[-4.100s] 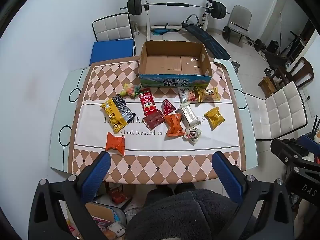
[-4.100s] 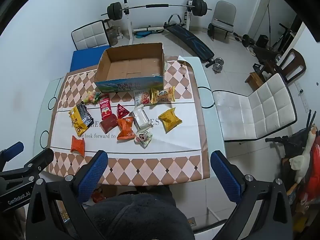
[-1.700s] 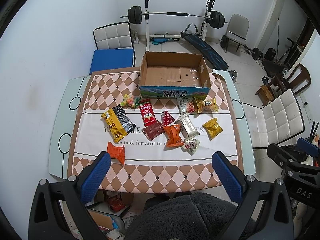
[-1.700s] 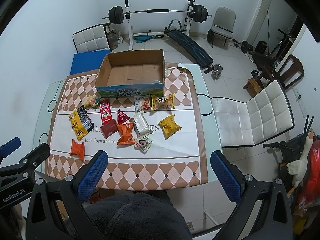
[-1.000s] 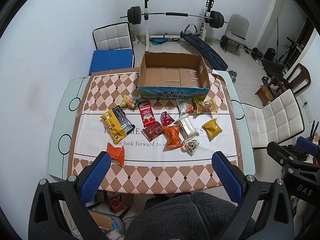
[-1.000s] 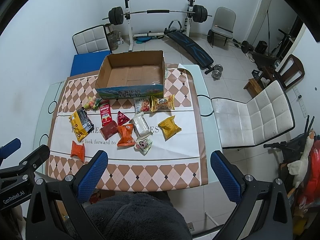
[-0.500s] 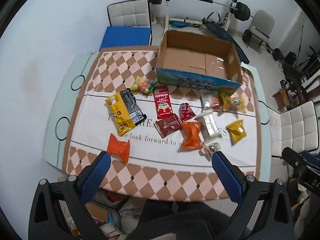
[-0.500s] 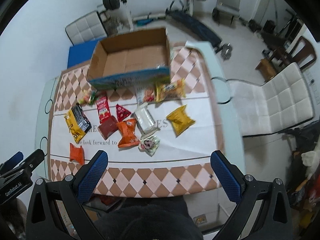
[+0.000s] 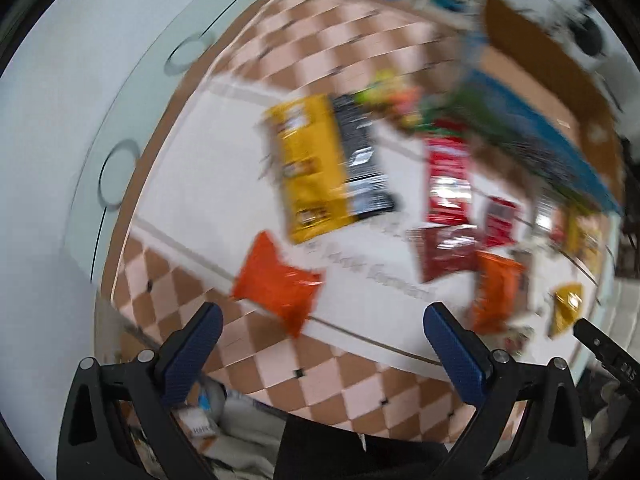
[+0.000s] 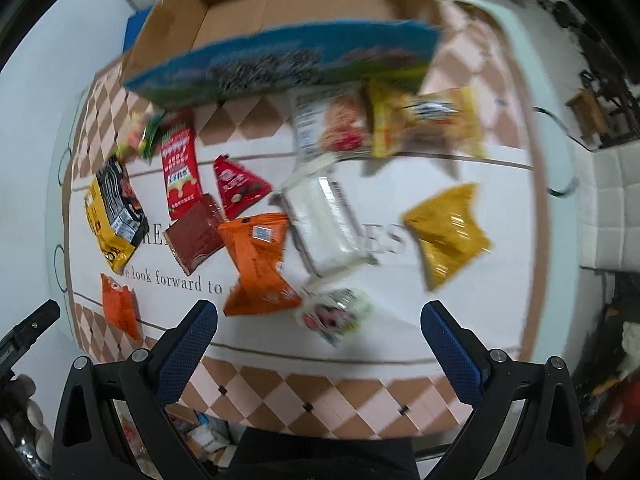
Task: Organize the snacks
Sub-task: 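Grasp the orange packet with the left tool while the right tool grasps the yellow-black bag, then carry the orange packet and yellow-black bag into the cardboard box with both tools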
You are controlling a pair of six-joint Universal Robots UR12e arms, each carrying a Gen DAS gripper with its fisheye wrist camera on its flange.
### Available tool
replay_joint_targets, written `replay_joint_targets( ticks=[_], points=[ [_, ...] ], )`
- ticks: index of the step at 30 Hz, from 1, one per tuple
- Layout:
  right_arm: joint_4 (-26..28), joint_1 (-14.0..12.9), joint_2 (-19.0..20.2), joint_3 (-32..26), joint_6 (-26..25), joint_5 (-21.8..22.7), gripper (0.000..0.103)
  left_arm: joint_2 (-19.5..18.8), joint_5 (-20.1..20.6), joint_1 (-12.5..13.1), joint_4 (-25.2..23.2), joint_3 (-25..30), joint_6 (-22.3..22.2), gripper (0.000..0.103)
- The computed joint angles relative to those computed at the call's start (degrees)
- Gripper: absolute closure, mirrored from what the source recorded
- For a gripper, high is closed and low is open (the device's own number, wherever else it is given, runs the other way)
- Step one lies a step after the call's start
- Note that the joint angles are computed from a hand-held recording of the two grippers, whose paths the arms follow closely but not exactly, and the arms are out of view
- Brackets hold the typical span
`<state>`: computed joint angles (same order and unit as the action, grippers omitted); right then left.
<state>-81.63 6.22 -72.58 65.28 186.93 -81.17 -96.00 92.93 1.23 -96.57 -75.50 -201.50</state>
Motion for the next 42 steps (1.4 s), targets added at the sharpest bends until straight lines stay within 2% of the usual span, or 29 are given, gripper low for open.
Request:
replay_joint_targets(
  ticks=[4, 5, 8, 12, 15, 17, 18, 20, 22, 25, 27, 28, 29, 32, 35, 37, 42],
  points=[
    [2.7, 1.5, 2.8, -1.7, -2.1, 2.1, 0.000, 0.6, -1.9, 2.5, -2.2, -3.3, -2.6, 0.000],
    [3.1, 2.0, 3.4, -2.0, -2.5, 2.0, 0.000, 1.1, -4.4, 3.8, -3.4, -4.7, -5.2, 0.000],
    [3.9, 3.6, 4.4, -2.6, -4.0, 1.2, 0.000, 2.8, -10.4, 6.3, -2.5, -8.2, -9.9, 0.000],
    [5.0, 5.0, 5.5, -3.1, -3.6, 0.1, 0.000, 5.4, -20.0, 9.9, 2.9, -14.7, -20.2, 0.001],
    [5.1, 5.4, 5.9, -2.8, -2.2, -0.1, 0.000, 5.7, -24.8, 11.4, 7.0, -17.8, -24.9, 0.011],
    [4.7, 5.5, 6.0, -2.6, -1.1, -0.5, 0.001, 4.7, -25.2, 11.3, 7.5, -17.8, -25.2, 0.025],
    [4.5, 5.7, 6.1, -2.4, -0.5, -0.9, 0.001, 4.0, -25.0, 11.2, 7.2, -17.5, -24.6, 0.029],
    [5.1, 5.8, 6.3, -2.4, 0.8, -1.1, 0.002, 2.7, -24.0, 10.5, 6.1, -16.5, -22.3, 0.042],
    [5.8, 5.8, 6.6, -2.3, 2.0, -0.3, 0.003, 1.6, -22.8, 9.9, 5.1, -15.3, -20.2, 0.045],
    [6.4, 5.5, 6.8, -2.0, 4.4, 0.7, 0.005, -0.3, -18.0, 8.0, 3.1, -12.5, -13.8, 0.053],
    [7.0, 5.7, 7.0, -2.0, 5.1, 0.0, 0.010, -1.7, -13.1, 6.0, 2.1, -10.2, -8.0, 0.054],
    [7.2, 5.7, 7.0, -2.0, 5.5, 0.0, 0.011, -2.3, -10.6, 5.0, 1.9, -9.3, -5.5, 0.054],
    [7.3, 5.7, 7.0, -2.1, 6.1, -0.1, 0.011, -3.0, -6.4, 3.5, 1.6, -8.2, -2.1, 0.054],
    [6.6, 6.3, 7.0, -3.5, 6.5, 1.4, 0.011, -3.9, 0.9, 0.9, 2.3, -7.2, 4.2, 0.055],
    [6.5, 7.5, 8.8, -7.5, 5.0, 4.4, 0.010, -3.7, 3.5, 0.5, 3.2, -7.3, 5.8, 0.058],
    [6.9, 8.9, 11.1, -11.4, 3.1, 5.5, 0.010, -3.0, 3.9, 1.6, 4.2, -8.3, 5.9, 0.059],
    [11.7, 13.1, 20.7, -26.3, -2.5, 6.8, 0.009, -2.1, 3.7, 3.6, 5.3, -9.4, 3.3, 0.059]
  ],
)
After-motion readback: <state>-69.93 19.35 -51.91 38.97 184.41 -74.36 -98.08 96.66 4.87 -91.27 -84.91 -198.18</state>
